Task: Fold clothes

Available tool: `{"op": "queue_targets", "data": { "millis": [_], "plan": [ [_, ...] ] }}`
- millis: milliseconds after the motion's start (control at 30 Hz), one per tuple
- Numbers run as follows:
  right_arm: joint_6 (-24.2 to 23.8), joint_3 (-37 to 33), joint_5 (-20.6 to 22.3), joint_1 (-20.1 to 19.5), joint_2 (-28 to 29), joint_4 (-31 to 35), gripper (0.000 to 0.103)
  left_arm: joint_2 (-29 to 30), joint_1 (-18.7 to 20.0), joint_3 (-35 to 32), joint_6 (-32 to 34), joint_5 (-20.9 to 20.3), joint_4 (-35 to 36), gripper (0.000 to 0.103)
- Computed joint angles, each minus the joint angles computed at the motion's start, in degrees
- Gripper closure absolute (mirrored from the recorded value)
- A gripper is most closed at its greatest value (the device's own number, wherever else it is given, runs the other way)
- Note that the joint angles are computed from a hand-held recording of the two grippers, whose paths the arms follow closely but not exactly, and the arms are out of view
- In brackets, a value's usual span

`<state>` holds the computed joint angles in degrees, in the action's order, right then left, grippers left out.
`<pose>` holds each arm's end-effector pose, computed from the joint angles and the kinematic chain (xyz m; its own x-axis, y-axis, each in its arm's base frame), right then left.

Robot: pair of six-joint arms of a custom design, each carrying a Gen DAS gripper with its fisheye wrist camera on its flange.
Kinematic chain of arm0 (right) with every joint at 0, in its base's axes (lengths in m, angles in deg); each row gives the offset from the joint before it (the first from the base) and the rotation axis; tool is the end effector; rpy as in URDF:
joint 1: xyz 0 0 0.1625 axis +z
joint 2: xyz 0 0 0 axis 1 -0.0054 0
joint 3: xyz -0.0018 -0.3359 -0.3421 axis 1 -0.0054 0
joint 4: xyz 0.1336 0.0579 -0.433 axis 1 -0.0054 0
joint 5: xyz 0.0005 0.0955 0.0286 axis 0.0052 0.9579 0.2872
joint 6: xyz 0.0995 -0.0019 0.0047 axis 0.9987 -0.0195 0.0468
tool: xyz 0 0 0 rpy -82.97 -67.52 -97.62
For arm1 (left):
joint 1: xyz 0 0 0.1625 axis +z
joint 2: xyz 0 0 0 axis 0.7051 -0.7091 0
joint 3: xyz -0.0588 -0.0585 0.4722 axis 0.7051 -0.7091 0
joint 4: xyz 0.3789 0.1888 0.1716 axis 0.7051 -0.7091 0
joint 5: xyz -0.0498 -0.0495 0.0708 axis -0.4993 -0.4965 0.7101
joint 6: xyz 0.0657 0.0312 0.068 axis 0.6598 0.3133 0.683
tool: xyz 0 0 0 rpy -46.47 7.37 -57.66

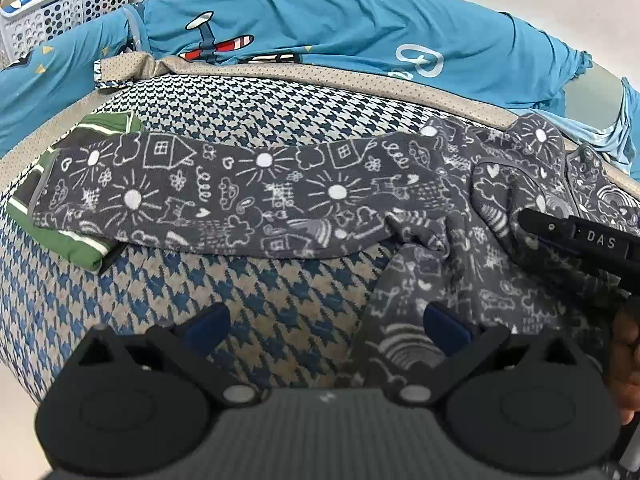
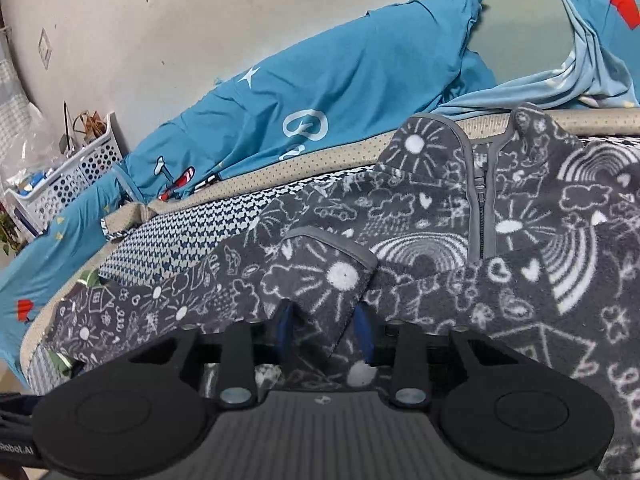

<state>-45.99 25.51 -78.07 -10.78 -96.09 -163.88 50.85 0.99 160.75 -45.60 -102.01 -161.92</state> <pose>-0.0138 -0.8456 0.3169 -0.8509 -0.4305 0.3012 -0.5239 0.6523 -0.5478 -0.3746 -0.7052 -0.0118 -0.6996 -0.3065 -0.6454 0.2539 0.7377 -0.6256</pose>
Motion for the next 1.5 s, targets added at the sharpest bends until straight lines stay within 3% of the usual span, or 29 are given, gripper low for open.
{"op": "queue_targets", "data": {
  "millis": [133, 200, 300, 367, 567, 733, 900, 1200, 1500],
  "plan": [
    [-0.75, 0.72, 0.71, 0.11, -0.34, -0.53, 0.093, -0.13, -0.08, 0.14, -1.13, 1.04, 0.62, 0.0],
    [-3.04, 1.87, 1.97, 0.28, -0.99, -0.95, 0.093, -0.21, -0.3, 0.31, -2.52, 2.96, 1.58, 0.0],
    [-9.5, 4.25, 4.07, 0.6, -2.4, -0.64, 0.093, -0.35, -0.53, 0.28, -5.77, 5.99, 4.38, 0.0],
    [-12.46, 4.89, 4.14, 0.79, -3.22, 3.58, 0.092, -0.6, -0.54, 0.21, -8.29, 7.11, 6.45, 0.0],
    [-19.55, 6.83, 2.04, 1.1, -5.59, 13.45, 0.087, -1.04, -0.34, 0.07, -11.34, 7.04, 8.97, 0.0],
    [-20.19, 7.73, 1.06, 1.12, -7.21, 15.64, 0.079, -0.25, -0.45, -0.61, -9.8, 7.29, 8.3, 0.0],
    [-18.12, 9.26, 0.5, 1.15, -8.49, 9.5, 0.077, 0.64, -0.59, -1.18, -7.53, 7.34, 5.86, 0.0],
    [-11.72, 10.74, -4.48, 0.58, -8.3, -10.74, 0.076, 4.03, -1.18, -3.8, 1.43, 7.76, -2.71, 0.0],
    [-7.83, 7.94, -10.7, -0.77, -7.8, -20.75, 0.076, 7.71, -1.2, -8.08, 6.05, 7.39, -3.77, 0.0]
  ]
}}
